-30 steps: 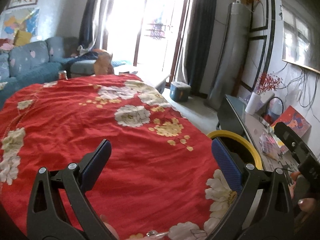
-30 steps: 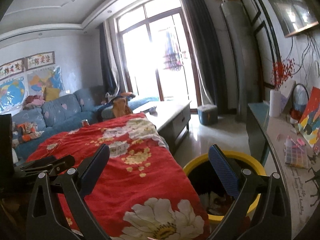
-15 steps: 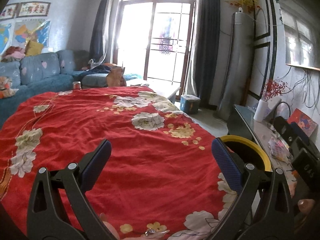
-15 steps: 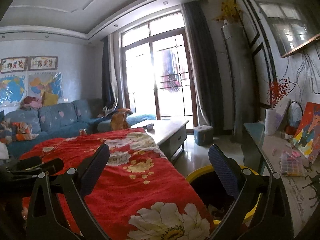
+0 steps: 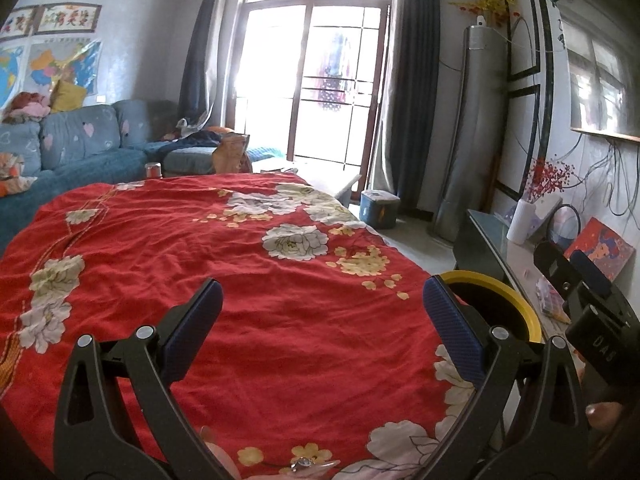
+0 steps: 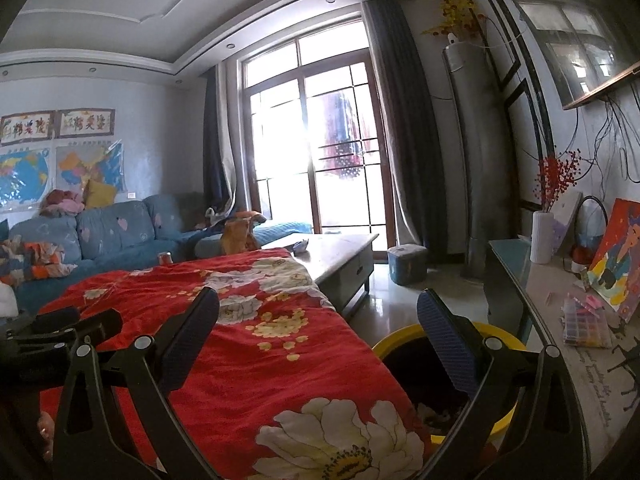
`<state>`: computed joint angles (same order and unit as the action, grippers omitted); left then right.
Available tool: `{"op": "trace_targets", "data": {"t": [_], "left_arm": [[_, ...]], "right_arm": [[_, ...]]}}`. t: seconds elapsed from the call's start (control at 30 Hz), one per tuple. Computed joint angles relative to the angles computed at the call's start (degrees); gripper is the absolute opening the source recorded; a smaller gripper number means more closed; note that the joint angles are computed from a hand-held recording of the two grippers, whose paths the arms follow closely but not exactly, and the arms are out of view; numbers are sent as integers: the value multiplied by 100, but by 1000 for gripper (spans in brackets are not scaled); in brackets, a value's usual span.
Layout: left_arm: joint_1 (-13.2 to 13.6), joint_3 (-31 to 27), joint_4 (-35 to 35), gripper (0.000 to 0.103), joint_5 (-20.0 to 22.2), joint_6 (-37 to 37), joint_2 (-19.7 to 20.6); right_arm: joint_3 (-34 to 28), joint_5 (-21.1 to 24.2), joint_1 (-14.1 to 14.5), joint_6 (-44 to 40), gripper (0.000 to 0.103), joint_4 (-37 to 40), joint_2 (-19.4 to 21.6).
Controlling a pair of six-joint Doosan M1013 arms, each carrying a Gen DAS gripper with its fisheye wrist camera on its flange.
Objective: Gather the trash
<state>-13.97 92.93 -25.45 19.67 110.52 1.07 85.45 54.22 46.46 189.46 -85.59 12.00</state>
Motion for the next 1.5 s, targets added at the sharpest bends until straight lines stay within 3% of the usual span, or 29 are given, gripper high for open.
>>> {"op": "trace_targets", "data": {"t": [1.5], "left_arm": [[-41, 9, 64, 92, 6, -44, -38]], "right_arm": [[-15, 12, -13, -16, 97, 52, 9]]}}
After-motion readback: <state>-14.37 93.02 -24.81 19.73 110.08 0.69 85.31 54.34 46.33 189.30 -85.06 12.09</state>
